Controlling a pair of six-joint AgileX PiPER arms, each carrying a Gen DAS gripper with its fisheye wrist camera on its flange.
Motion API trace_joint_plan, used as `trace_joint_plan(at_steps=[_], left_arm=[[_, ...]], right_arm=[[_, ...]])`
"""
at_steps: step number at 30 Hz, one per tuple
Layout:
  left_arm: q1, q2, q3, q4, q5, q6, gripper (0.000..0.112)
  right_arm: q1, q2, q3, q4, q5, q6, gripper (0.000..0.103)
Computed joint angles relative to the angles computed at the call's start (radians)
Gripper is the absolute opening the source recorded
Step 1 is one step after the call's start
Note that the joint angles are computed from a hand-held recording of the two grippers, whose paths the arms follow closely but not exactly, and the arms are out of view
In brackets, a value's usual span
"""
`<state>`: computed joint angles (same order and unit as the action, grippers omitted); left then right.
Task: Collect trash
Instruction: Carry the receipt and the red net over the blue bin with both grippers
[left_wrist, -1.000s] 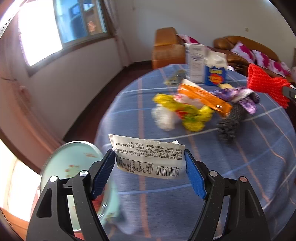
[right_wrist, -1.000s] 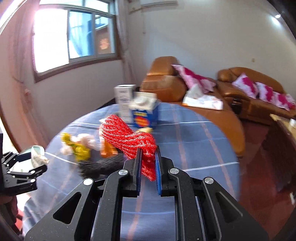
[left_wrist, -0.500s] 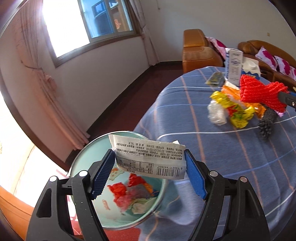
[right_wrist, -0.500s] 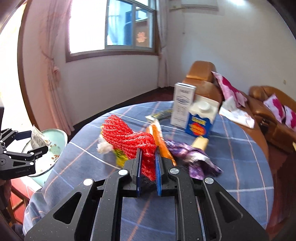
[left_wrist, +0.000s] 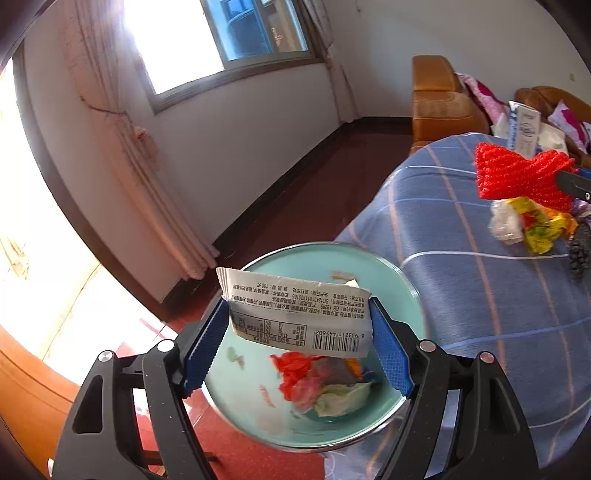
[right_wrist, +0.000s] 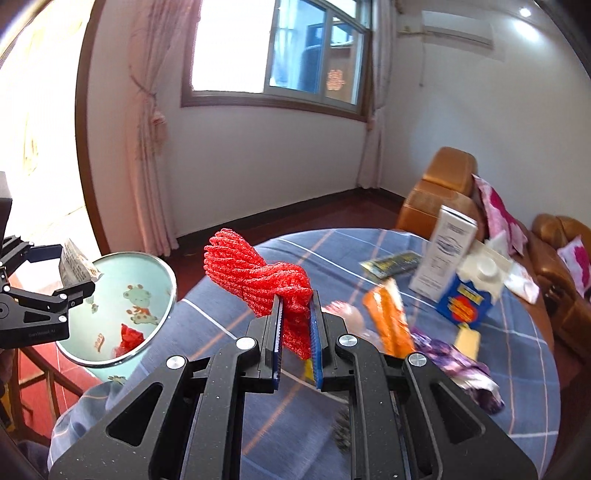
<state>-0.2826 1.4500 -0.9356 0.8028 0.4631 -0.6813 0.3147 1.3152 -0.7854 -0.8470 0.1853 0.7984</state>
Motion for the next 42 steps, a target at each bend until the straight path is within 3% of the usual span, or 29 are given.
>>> trace_joint_plan(at_steps=[24, 42], left_arm=[[0.104, 0.026, 0.021, 0.141, 0.017, -0.100, 0.075], [0.118, 0.034, 0.022, 0.180, 0.026, -0.139, 0.076]], right_arm=[[0.132, 0.219, -0.156, -0.095, 0.016, 0.011, 0.014], [0.182, 0.330, -0.272, -0.057, 0.038, -0.073, 0.014]])
